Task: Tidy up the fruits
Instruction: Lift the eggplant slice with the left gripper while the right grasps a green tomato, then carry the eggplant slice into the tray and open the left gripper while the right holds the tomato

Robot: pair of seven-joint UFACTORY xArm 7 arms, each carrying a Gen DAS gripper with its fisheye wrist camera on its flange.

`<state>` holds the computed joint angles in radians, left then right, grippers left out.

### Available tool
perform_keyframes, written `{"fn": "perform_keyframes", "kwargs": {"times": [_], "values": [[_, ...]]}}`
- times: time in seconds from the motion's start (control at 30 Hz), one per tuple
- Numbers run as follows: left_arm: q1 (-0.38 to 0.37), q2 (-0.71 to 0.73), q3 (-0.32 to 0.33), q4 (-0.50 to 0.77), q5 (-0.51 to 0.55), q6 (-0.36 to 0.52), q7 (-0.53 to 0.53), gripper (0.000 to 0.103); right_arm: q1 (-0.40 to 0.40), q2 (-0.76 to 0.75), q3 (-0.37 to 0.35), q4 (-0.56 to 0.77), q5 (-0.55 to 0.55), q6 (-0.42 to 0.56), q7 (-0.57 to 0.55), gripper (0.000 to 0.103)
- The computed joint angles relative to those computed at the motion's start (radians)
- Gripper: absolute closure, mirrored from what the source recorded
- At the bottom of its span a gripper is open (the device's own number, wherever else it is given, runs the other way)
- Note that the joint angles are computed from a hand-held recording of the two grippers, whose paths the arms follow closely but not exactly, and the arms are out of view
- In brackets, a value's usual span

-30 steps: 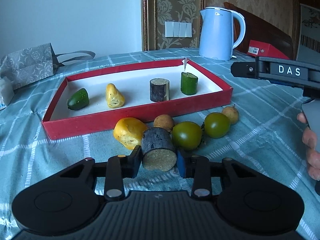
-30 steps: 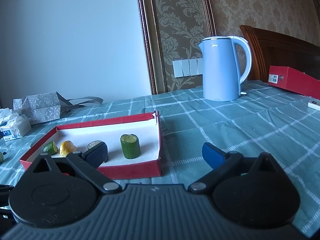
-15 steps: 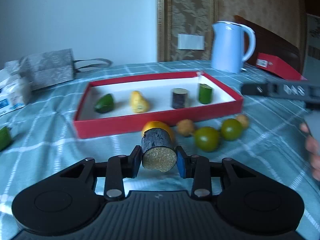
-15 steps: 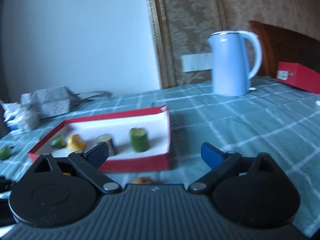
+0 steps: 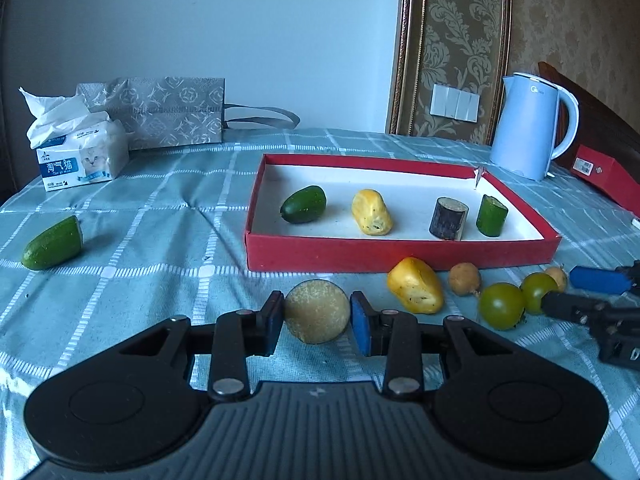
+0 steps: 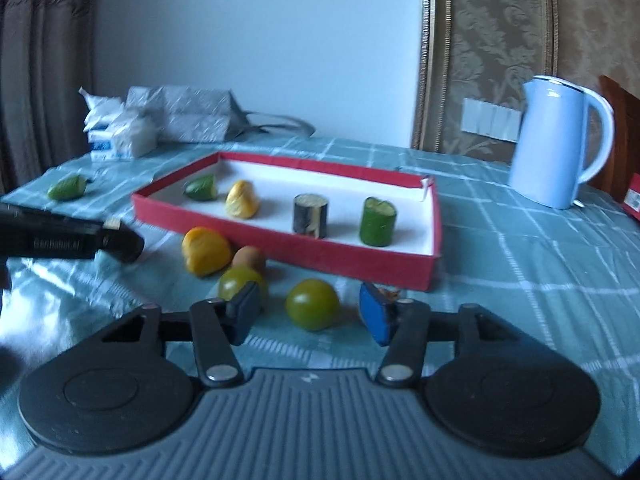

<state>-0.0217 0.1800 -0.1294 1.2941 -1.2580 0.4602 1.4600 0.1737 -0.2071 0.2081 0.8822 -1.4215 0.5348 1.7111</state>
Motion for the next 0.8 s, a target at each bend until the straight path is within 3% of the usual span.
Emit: {"fn": "perform_keyframes", "kwargs": {"times": [0.53,0.63,0.67,0.8], "values": [[-0.008,-0.010,0.002,-0.013,-0.036,0.002,0.059,0.068,-0.004,0.105,-0.050,0.078,0.162,-0.024,-0.133,0.063],[-0.011,-0.010,0.001,-0.014,-0.039,-0.006,0.065,0.068,-0.008,0.106,-0.057,0.077,0.168,-0.044,-0.131,0.065],[-0.012,-0.010,0.002,-0.014,-0.039,-0.008,0.064,0.068,-0.009,0.108,-0.058,0.077,0.176,-0.047,-0.136,0.070],[-0.011,-0.013,0.002,-0.016,-0.050,-0.004,0.075,0.069,-0.014,0.105,-0.059,0.074,0.171,-0.054,-0.120,0.071]]}}
